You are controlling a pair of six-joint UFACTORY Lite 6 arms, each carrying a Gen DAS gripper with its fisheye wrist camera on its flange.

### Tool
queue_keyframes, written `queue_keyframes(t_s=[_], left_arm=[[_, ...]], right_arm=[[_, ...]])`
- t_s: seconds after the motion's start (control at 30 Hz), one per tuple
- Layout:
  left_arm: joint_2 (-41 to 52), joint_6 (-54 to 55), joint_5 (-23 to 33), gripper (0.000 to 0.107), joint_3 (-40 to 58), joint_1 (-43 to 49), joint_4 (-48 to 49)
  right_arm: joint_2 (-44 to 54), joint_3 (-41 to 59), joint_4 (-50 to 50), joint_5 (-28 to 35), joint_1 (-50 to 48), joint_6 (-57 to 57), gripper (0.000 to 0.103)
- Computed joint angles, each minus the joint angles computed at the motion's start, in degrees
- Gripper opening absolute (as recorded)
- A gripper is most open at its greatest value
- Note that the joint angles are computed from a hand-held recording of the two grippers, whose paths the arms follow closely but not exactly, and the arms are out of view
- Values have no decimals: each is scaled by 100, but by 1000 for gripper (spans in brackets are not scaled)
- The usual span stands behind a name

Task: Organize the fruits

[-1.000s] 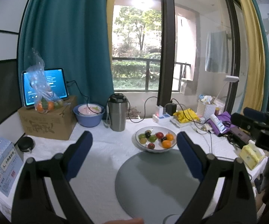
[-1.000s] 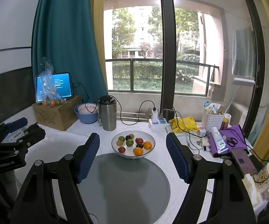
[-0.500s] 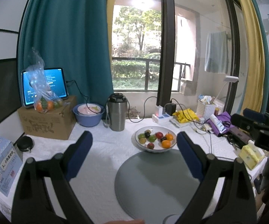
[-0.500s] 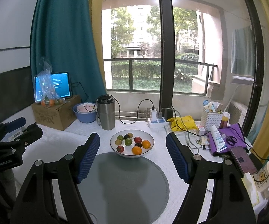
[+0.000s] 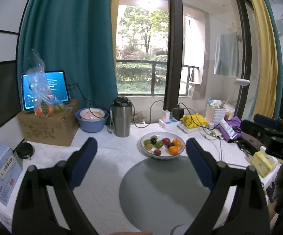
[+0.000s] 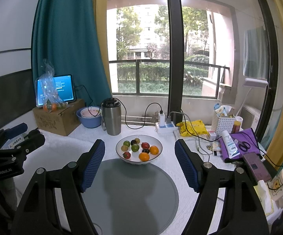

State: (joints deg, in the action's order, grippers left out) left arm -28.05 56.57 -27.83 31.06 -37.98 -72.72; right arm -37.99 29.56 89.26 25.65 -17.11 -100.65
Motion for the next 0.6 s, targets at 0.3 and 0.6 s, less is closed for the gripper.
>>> queue_keyframes(t_s=[0.3,0.6], left_arm=[[114,-57,30,93,77,-12,79],[162,-163,90,93,95,-1,200]], right_arm=[[-4,-46,48,-37,34,-38,77],[88,-80,289,-40,39,-296,77]])
